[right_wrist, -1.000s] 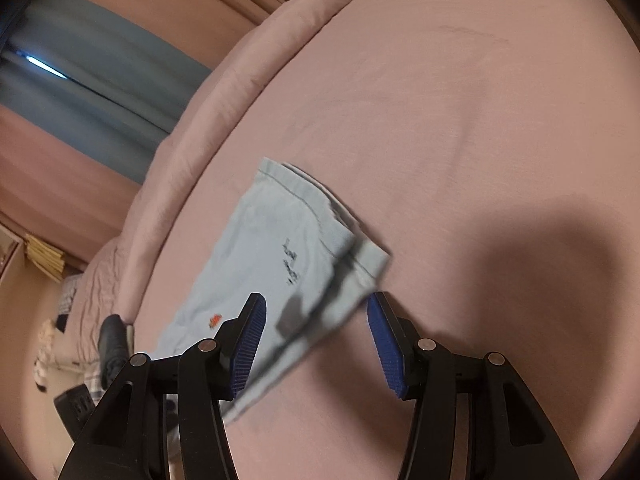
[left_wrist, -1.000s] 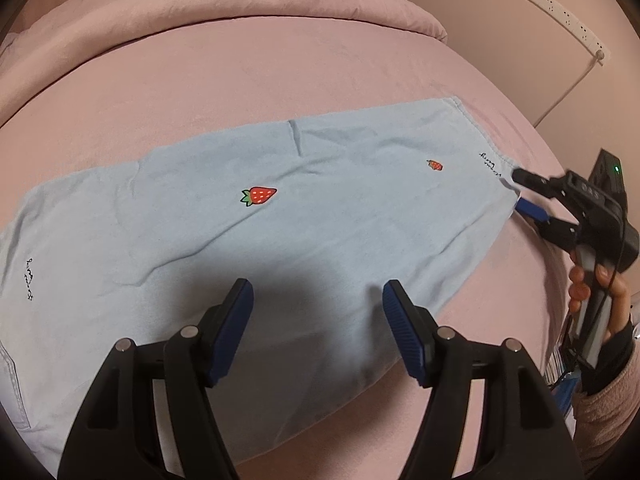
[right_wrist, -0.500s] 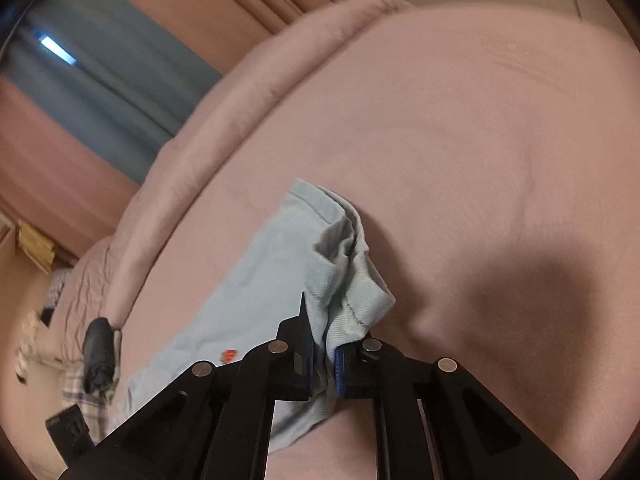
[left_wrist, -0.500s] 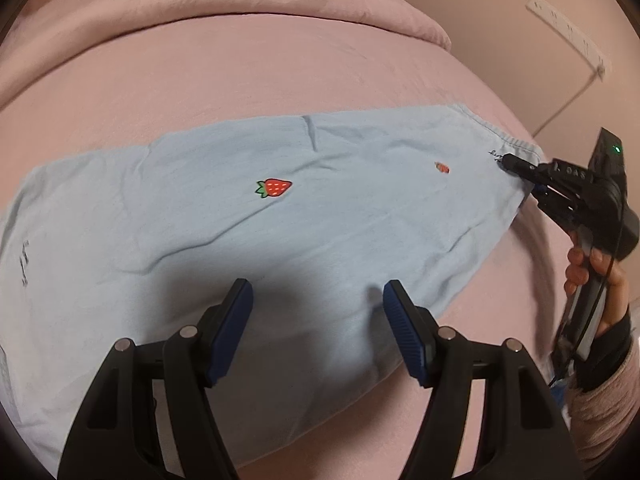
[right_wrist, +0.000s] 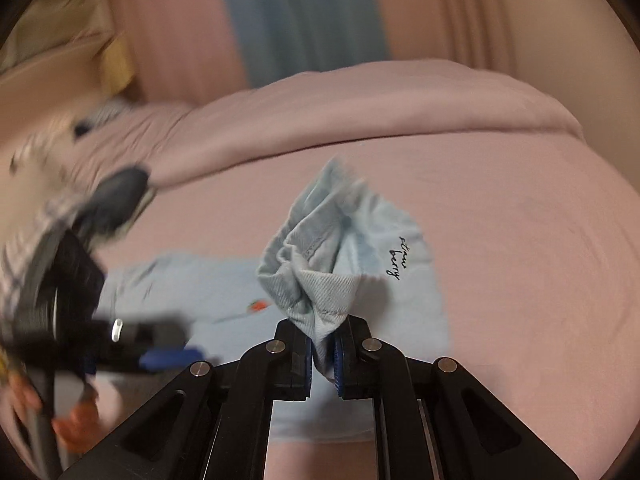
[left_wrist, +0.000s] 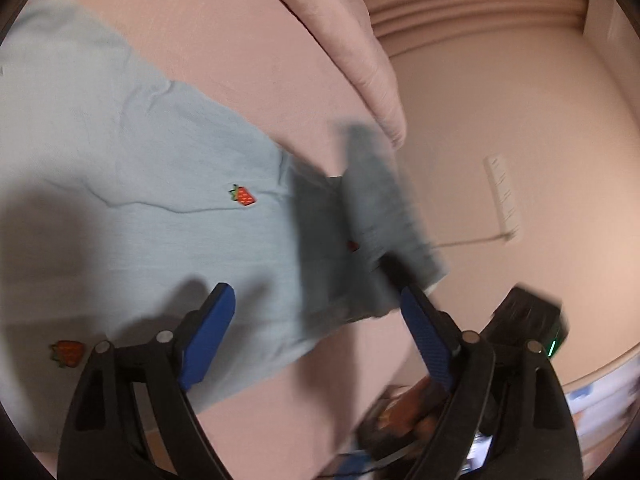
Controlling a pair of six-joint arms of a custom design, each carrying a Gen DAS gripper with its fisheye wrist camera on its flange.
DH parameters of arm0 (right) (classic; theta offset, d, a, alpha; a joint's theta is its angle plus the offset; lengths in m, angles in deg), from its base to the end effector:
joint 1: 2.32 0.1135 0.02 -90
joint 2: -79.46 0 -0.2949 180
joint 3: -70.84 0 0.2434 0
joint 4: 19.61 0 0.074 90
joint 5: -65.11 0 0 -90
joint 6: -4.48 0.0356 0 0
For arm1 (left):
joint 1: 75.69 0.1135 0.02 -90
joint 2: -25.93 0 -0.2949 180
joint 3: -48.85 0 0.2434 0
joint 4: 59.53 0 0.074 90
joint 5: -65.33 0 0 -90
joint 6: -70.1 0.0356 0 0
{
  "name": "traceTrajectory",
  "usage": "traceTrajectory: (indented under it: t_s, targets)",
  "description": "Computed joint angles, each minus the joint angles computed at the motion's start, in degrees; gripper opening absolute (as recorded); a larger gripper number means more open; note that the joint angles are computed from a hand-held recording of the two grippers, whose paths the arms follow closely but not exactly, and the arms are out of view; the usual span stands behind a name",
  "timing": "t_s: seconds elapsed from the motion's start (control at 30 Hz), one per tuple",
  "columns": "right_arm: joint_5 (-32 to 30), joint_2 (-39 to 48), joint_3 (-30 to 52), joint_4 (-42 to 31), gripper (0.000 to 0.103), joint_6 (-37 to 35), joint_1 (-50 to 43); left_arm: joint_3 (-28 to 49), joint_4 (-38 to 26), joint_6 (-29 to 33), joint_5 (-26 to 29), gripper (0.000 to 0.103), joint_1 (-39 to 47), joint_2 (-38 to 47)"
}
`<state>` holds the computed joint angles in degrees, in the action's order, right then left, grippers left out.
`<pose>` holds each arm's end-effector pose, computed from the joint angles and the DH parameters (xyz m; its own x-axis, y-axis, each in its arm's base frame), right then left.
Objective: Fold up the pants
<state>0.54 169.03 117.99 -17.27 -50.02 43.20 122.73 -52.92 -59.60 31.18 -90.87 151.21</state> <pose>0.2062 0.1881 0.1759 -0.6078 0.1296 -0.7835 -0.0752 0.9728 0.2192 0.3869 -0.1355 0.0978 -0.9791 -0.1059 -0.1736 0.1149 0.4164 -0.9019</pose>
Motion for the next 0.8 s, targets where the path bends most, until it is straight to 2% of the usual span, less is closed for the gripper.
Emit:
traceTrajectory:
  t_s: [0.2, 0.3, 0.33, 0.4, 0.43, 0.5, 0.53, 0.6, 0.8]
  targets:
    - [-0.6, 9.2, 7.9, -2.8, 0.011, -2.9, 5.9, -0.8, 12.8, -14.7, 4.0, 0.088, 0.4, 6.0]
    - [-1.5, 11.3, 10.4, -2.8, 0.011, -4.9, 7.6, -0.2, 17.3, -20.5, 7.1, 0.086, 2.2, 7.9]
    - [-1.1, 11.9, 11.1, -3.1, 0.011, -5.8, 8.6, 0.2, 16.5, -20.6, 7.0, 0.084, 2.1, 7.6]
    - [-0.5, 12.5, 12.3, -3.7, 0.011, -7.5, 9.8, 0.6, 10.9, -15.4, 5.9, 0.067, 3.5, 5.5]
    - [-0.6, 12.8, 12.9, -3.6, 0.011, -8.1, 10.3, 0.5, 9.6, -13.9, 5.5, 0.065, 3.9, 4.8]
    - [-0.5, 12.9, 13.3, -3.4, 0.011, -9.7, 10.8, -0.2, 7.1, -10.8, 4.7, 0.049, 5.3, 3.1]
    - [-0.3, 13.5, 14.2, -3.5, 0.011, -10.5, 10.9, -0.5, 4.8, -8.0, 4.3, 0.045, 6.3, 2.1]
    - [-1.0, 14.2, 15.2, -2.7, 0.011, -11.6, 11.1, -1.3, 0.6, -2.8, 2.8, 0.031, 7.7, 0.0]
    - [-3.6, 17.9, 19.7, -2.3, 0.011, -13.3, 12.1, -4.1, -4.4, 6.4, -1.7, 0.030, 10.9, -4.5]
